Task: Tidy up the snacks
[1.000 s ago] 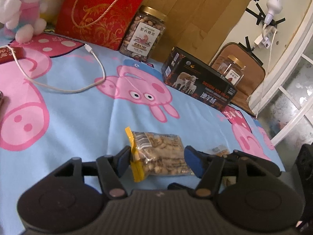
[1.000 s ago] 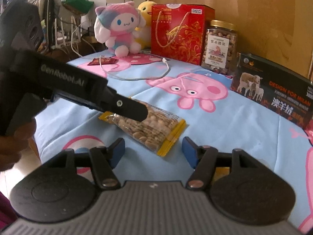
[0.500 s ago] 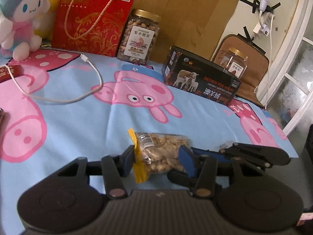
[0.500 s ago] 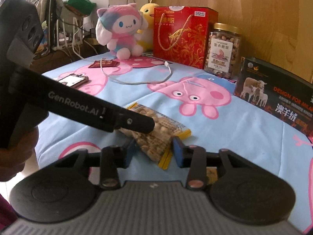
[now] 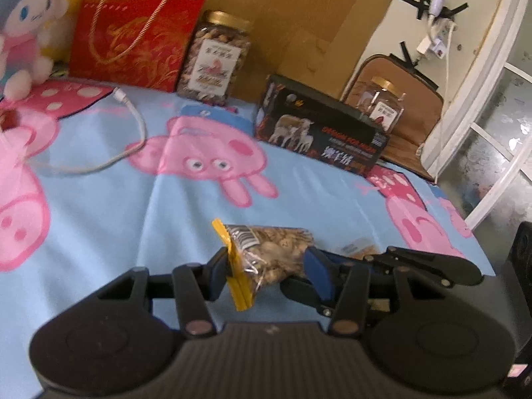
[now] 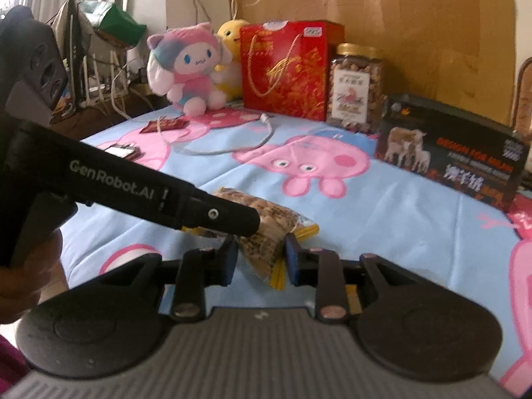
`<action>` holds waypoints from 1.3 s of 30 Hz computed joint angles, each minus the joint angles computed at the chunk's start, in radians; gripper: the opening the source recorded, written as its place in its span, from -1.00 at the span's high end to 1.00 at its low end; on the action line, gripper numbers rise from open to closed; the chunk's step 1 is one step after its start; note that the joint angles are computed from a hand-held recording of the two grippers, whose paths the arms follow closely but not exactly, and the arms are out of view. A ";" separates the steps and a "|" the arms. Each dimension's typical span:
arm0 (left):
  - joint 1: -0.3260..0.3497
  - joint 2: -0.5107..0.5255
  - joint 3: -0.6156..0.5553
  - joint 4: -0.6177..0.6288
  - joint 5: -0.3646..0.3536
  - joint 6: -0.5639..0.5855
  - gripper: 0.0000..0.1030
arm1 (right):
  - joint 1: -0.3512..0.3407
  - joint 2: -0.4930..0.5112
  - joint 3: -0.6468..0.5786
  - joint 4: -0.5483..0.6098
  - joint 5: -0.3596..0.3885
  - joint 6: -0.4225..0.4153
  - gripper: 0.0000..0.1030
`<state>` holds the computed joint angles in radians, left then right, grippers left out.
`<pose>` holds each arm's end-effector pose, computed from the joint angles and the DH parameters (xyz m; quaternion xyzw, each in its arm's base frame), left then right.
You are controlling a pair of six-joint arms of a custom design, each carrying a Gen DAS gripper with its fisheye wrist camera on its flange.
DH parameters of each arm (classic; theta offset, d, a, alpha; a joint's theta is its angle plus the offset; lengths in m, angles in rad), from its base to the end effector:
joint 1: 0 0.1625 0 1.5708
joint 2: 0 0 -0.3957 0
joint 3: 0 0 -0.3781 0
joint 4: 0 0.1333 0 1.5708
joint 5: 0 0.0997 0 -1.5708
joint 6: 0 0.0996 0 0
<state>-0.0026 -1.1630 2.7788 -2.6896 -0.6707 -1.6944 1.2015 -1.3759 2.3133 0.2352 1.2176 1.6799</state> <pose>-0.1986 -0.2108 0.0461 0.0540 0.8776 -0.4348 0.1944 0.0681 -0.2888 0.1212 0.5310 -0.8065 0.2552 0.0494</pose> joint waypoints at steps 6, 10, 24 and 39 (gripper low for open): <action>0.114 0.084 -0.063 -0.182 0.023 0.228 0.04 | 0.002 -0.013 -0.028 -0.009 -0.011 0.030 0.37; 0.175 0.116 -0.118 -0.296 0.063 0.442 0.04 | 0.006 -0.043 -0.049 -0.013 -0.050 0.045 0.38; 0.515 0.360 -0.526 -0.793 0.004 1.320 0.03 | 0.115 0.012 -0.271 -0.186 -0.068 0.282 0.37; 0.608 0.441 -0.656 -0.817 0.094 1.370 -0.08 | 0.159 0.090 -0.310 -0.366 -0.001 0.378 0.14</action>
<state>0.6051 -0.7225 2.1233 -3.5068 -0.5763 -0.3242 1.3602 -1.2864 2.0030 -0.1305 1.2165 2.0582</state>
